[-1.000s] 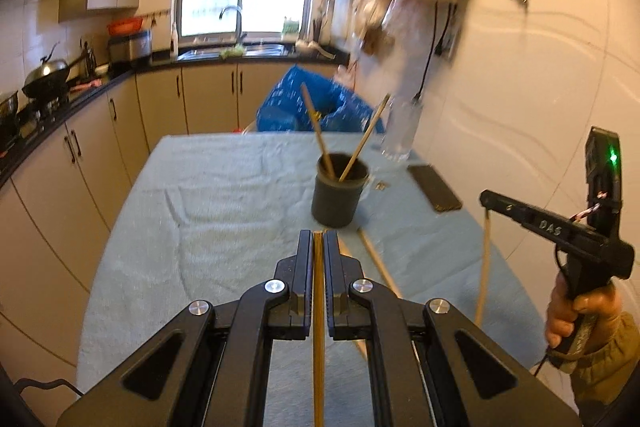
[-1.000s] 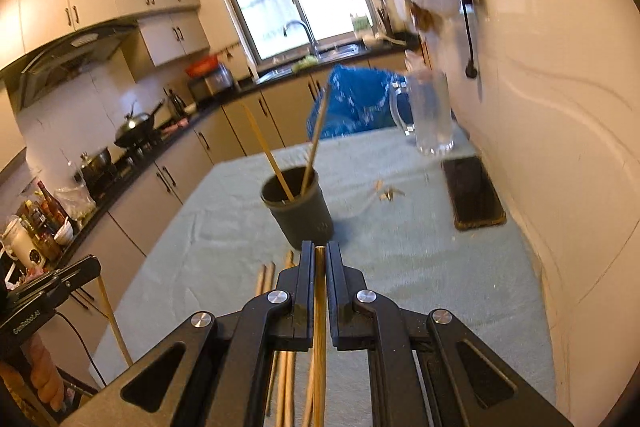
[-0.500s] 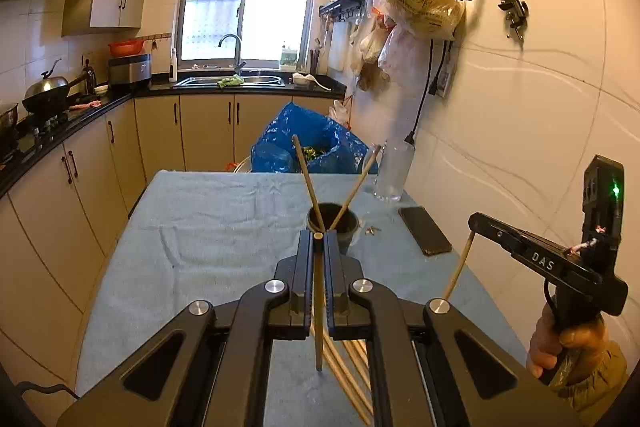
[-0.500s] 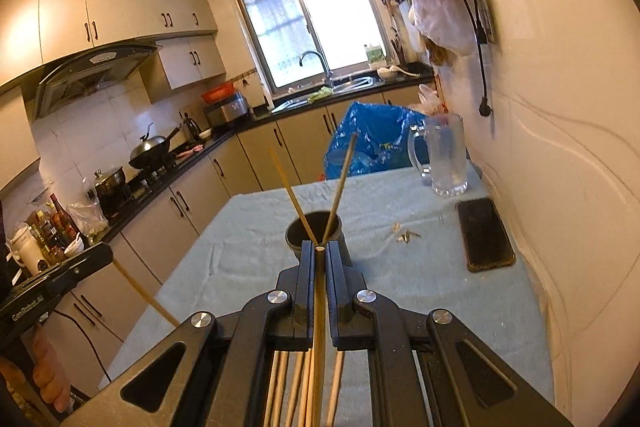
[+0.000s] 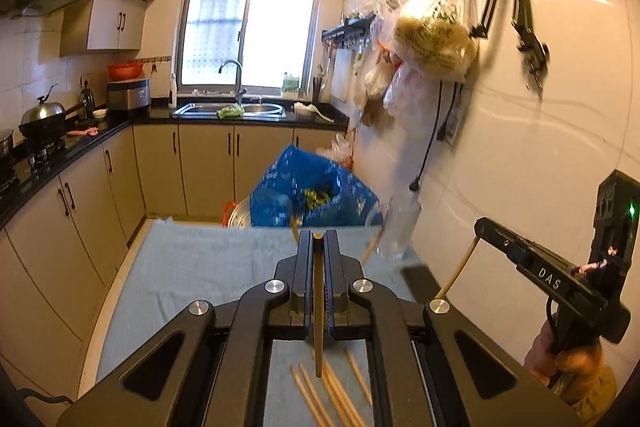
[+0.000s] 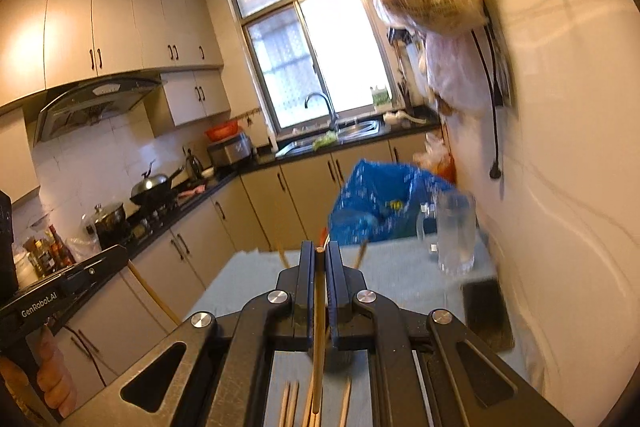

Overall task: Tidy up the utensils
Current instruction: 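Lift both chopsticks and carry them above the black holder cup, then drop the chopsticks into the cup by opening both grippers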

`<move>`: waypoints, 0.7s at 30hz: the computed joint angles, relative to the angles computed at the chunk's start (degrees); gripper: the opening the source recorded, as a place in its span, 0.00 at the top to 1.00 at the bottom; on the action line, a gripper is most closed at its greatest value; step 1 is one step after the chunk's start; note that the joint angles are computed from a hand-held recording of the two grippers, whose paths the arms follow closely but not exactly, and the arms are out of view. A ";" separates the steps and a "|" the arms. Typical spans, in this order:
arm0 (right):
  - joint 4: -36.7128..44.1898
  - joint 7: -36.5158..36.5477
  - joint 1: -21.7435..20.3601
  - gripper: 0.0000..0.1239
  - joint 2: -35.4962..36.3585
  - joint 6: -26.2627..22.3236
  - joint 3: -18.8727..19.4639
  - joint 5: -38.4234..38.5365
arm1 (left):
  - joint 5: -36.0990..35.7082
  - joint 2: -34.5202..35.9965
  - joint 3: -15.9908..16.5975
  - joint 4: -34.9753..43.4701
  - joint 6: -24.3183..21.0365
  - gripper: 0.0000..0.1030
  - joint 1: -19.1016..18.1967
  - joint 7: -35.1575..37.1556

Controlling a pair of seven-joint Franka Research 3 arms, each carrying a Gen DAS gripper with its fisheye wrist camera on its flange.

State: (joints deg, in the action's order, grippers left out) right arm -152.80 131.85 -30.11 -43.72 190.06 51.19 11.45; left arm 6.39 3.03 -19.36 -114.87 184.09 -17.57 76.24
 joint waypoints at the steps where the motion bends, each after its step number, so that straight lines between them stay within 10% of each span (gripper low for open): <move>1: 1.12 -0.16 -1.17 0.96 0.38 0.00 0.24 -0.25 | 4.04 1.16 2.62 2.37 -0.84 0.96 -2.10 -3.76; 8: 9.11 -0.75 -13.08 0.96 4.52 1.25 5.91 -0.74 | 17.50 12.62 8.83 20.92 -7.59 0.96 -8.13 -15.95; 21: 12.48 1.51 -30.10 0.95 16.59 2.10 21.90 -3.29 | 10.39 30.14 4.71 38.38 -21.04 0.95 -8.03 -10.31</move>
State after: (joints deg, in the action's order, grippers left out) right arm -140.32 133.37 -60.21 -27.12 192.16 73.09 8.17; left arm 16.78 33.17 -14.65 -76.49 163.04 -25.60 65.93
